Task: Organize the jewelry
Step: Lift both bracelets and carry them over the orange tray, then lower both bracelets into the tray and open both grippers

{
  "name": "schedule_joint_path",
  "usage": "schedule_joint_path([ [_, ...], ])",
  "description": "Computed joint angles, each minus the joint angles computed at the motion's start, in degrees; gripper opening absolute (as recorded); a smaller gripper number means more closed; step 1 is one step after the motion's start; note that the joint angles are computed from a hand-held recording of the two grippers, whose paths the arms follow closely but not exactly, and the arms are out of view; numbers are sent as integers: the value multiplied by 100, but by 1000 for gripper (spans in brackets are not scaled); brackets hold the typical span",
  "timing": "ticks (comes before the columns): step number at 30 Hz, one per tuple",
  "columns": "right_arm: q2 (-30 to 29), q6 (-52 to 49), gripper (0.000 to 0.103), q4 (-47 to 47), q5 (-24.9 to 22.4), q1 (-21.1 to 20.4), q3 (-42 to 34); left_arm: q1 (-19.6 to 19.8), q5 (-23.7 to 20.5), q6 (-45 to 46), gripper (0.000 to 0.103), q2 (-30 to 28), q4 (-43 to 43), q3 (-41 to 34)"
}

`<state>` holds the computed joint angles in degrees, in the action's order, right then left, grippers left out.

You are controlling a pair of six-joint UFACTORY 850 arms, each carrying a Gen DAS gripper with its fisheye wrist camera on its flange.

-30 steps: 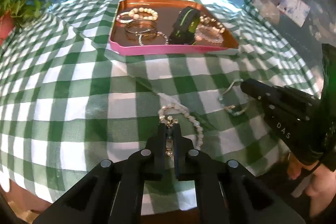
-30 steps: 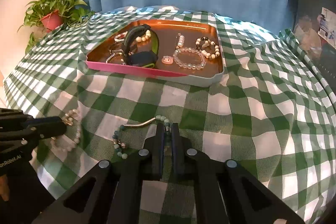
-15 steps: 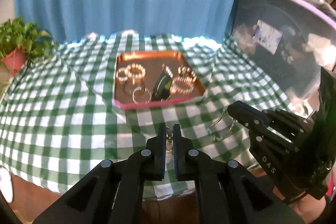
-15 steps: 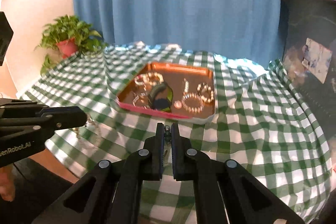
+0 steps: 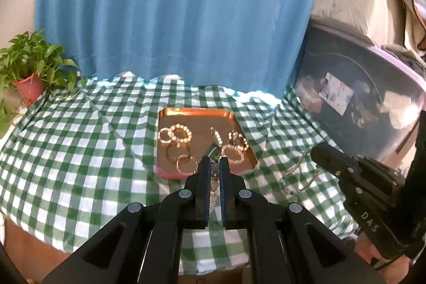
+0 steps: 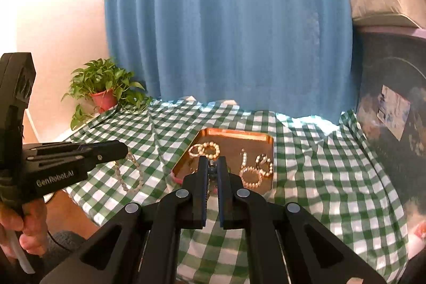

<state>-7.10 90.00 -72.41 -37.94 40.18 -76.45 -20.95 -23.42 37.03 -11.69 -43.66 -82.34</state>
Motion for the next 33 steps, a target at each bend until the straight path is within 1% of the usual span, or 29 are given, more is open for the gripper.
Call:
schedule_joint_path([
  [5,-273,-224,6,85,311,-328,-246,19,-130,155,6,-497,-88,-509],
  [9,-623,-478,6,251,613,-624,-522,12,-279,-132,6,-1114,144,-1130],
  [12,-935,-713,6,453,837,-846,-779,-11,-418,-381,6,-1669,372,-1719],
  [15,-1218,-972,6,648,999,-1036,-1039,-34,-570,-536,6,-2126,522,-2238],
  [21,-1769,-1593,6,1202,1276,-1371,-1536,-118,-796,-1141,6,-3143,1108,-3496],
  [23,-1999,-1997,6,1593,1382,-1487,-1745,-132,-894,-1350,6,-3507,1309,-3951],
  [24,-2162,-2277,6,1881,1415,-1553,-1889,-137,-1037,-1464,6,-3767,1418,-4286],
  [26,-2402,-2702,6,2344,1438,-1627,-2109,-134,-1157,-1685,6,-4060,1598,-4650],
  [29,-2727,-3326,6,3084,1441,-1743,-2400,-132,-1495,-1988,6,-4582,1844,-5300],
  [30,-2830,-3436,6,3234,1411,-1770,-2477,-129,-1547,-2026,6,-4651,1876,-5366],
  [33,-3006,-3606,6,3544,1352,-1811,-2580,-145,-1955,-2294,6,-5150,2215,-6024],
])
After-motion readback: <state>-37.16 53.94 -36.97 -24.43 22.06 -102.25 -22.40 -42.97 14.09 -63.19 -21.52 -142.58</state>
